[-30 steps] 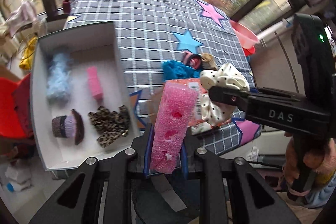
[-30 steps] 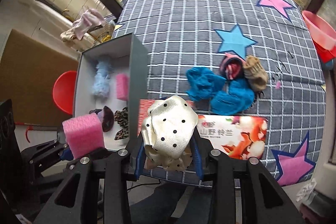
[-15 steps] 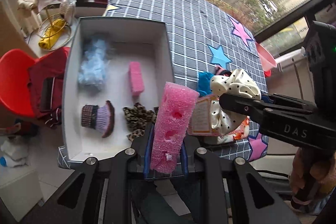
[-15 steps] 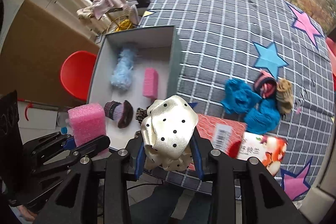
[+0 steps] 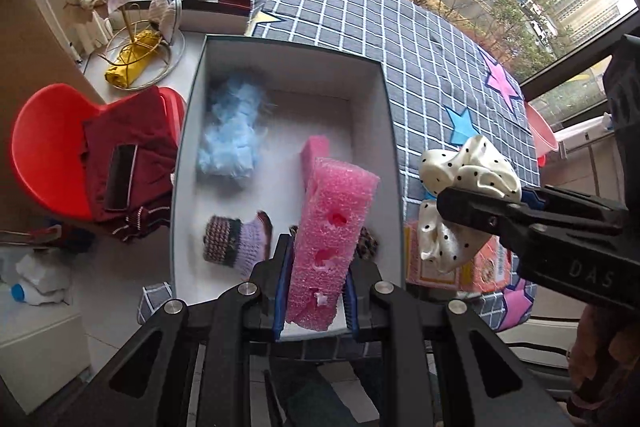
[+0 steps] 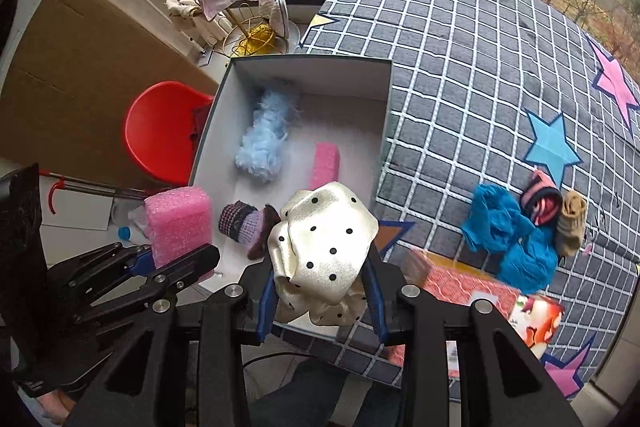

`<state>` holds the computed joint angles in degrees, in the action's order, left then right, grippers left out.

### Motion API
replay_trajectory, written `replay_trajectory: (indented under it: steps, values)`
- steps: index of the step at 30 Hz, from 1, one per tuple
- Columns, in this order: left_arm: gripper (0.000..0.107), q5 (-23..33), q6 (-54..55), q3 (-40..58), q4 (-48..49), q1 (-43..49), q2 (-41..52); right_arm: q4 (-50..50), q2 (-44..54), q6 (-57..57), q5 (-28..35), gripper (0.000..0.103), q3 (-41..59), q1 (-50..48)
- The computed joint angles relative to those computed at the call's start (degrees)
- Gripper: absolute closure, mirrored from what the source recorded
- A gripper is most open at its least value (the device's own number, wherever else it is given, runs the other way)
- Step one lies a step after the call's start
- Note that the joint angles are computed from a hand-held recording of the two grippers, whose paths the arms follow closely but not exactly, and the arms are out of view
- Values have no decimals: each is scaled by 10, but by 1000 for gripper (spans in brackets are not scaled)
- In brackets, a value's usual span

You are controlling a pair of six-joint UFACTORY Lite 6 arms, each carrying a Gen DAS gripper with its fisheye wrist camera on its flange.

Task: Organize soft objects
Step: 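Carry the foam block with left tool while right tool carries the scrunchie over the white box, then open both tools to drop the foam block and scrunchie into the box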

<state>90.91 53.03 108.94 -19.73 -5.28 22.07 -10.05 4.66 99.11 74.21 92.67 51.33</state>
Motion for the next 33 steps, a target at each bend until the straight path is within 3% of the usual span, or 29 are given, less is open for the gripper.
replay_trajectory:
  steps: [18, 33]
  values:
    - [82, -66, -109, 185, 39, -101, 176, 40, 18, -139, -98, 64, -51, -161]
    - [82, -107, -166, 224, 71, -154, 246, 58, 27, -209, -144, 64, -116, -228]
